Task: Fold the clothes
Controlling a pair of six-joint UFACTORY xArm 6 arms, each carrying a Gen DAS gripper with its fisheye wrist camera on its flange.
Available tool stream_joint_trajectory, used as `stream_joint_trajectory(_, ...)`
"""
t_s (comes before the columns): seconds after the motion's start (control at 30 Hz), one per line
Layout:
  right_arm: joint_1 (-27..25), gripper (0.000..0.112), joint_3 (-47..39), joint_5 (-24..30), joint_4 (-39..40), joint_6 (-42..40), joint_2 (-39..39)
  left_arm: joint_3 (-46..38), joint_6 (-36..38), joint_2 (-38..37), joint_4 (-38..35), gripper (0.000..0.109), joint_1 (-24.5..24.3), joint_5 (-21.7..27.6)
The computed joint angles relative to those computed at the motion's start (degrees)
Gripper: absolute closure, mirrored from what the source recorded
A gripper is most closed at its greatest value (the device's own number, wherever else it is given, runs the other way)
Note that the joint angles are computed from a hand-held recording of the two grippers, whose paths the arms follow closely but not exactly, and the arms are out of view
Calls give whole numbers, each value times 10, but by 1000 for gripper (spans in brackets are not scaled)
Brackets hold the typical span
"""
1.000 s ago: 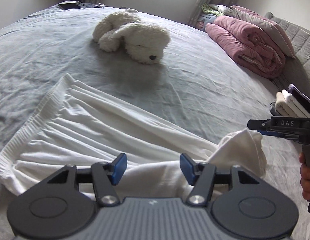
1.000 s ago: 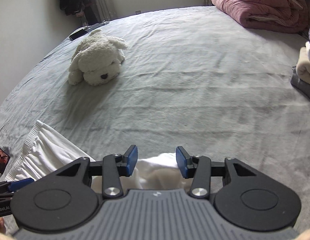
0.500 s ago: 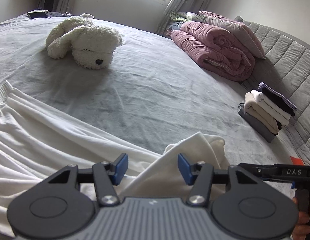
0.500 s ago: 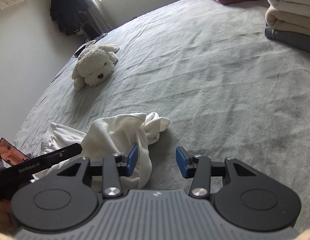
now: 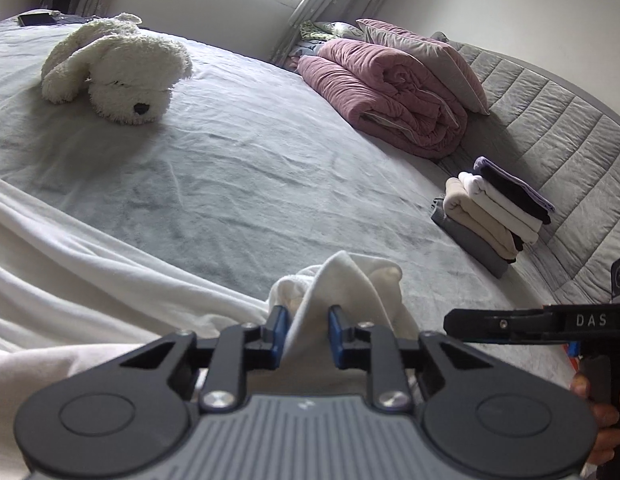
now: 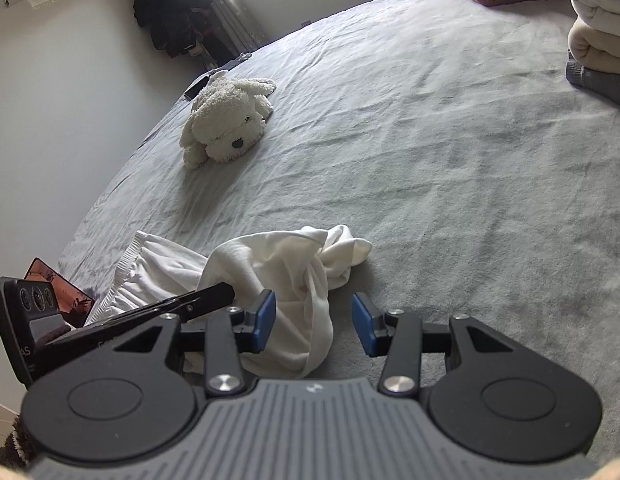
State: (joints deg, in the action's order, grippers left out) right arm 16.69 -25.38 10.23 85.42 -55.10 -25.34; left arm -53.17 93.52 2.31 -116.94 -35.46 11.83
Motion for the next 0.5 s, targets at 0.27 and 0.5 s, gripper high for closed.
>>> stream_joint_trajectory(0.27,1,65,2,7,3,12,-6,56,35,-64,7,106,14,76)
stream_joint_trajectory(0.5,4,65,2,13,14,8,-14,119,6,-119,104,106,31,163)
